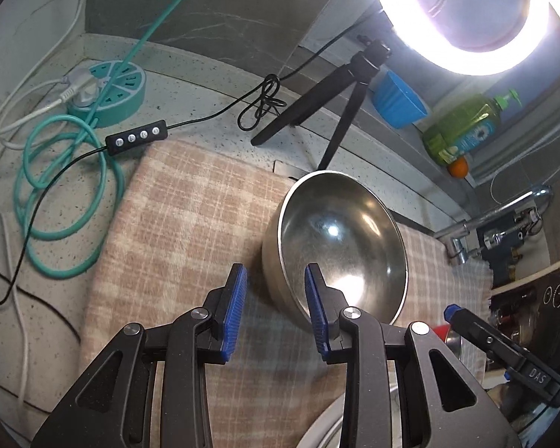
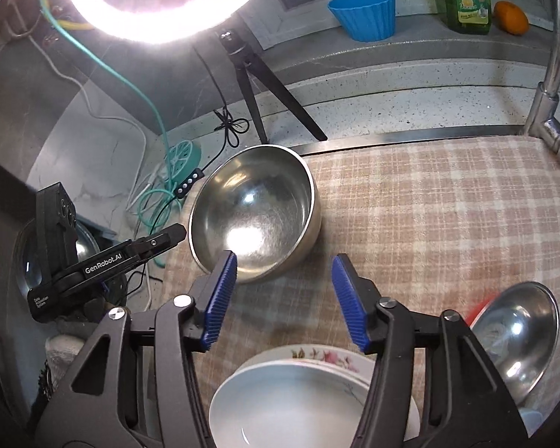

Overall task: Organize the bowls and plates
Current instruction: 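Move both tools to the plain steel bowl and close on its rim, then lift the plain steel bowl with both tools, set it beside the plates, open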

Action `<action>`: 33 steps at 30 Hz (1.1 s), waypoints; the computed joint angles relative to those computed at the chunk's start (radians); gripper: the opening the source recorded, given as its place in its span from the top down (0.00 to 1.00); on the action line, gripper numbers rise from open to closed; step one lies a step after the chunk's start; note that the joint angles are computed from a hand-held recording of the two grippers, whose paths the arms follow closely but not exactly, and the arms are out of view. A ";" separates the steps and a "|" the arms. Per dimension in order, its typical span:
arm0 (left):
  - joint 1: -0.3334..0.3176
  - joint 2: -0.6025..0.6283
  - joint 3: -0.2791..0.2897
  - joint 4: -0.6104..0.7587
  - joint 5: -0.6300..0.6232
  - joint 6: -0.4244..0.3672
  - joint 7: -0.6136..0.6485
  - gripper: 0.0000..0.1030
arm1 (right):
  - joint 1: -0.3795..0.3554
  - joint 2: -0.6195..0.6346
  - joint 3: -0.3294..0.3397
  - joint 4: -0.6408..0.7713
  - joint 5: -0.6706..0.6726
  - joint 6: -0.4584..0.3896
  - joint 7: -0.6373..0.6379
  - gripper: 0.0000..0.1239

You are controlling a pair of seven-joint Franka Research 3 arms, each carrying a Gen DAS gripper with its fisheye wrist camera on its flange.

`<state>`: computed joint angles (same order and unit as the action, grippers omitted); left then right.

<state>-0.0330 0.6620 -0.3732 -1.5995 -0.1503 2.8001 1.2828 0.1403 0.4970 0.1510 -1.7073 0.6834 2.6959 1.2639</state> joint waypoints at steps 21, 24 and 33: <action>-0.034 0.112 0.019 0.162 0.013 -0.106 0.017 0.86 | 0.025 0.215 -0.036 0.280 -0.167 -0.182 0.202 0.84; -0.035 0.110 0.021 0.162 0.011 -0.110 0.018 0.86 | 0.026 0.211 -0.036 0.277 -0.177 -0.182 0.202 0.84; -0.024 0.023 0.023 0.038 0.010 -0.045 0.006 0.85 | 0.019 0.160 -0.012 0.210 -0.156 -0.173 0.153 0.84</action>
